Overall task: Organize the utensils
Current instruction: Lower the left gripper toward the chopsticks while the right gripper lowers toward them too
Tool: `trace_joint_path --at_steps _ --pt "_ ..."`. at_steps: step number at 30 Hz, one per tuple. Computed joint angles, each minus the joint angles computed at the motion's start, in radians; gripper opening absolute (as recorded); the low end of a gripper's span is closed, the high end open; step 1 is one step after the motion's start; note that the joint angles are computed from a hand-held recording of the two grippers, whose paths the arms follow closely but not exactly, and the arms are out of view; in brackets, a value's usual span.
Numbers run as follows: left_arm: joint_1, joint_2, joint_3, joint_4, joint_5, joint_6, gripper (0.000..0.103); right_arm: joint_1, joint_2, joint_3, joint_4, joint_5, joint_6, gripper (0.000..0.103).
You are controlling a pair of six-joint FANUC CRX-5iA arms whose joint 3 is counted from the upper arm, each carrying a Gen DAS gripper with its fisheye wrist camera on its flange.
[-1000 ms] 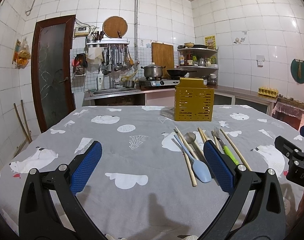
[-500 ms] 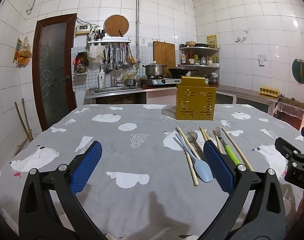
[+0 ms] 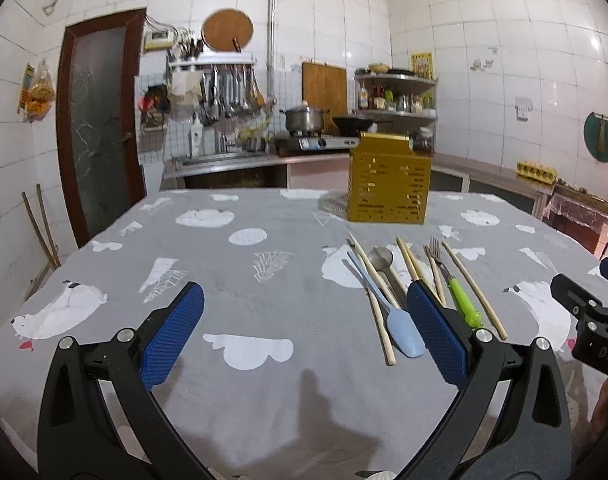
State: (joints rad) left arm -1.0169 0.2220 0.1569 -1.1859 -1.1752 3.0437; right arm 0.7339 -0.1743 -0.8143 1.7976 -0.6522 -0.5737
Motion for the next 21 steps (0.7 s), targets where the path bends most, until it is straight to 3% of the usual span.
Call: trace_joint_path --at_steps 6,11,15,21 --pt "0.068 0.007 0.076 0.067 0.057 -0.156 0.098 -0.094 0.026 0.072 0.07 0.112 -0.006 0.099" --pt "0.177 0.022 0.14 0.197 0.168 -0.283 0.098 -0.178 0.099 0.177 0.136 0.209 0.019 0.099" --pt "0.251 0.086 0.224 0.298 0.193 -0.408 0.098 -0.196 0.185 0.28 -0.032 0.294 0.172 0.099" --pt "0.361 0.208 0.357 0.511 0.176 -0.626 0.098 -0.14 0.326 0.446 -0.424 0.214 0.496 0.099"
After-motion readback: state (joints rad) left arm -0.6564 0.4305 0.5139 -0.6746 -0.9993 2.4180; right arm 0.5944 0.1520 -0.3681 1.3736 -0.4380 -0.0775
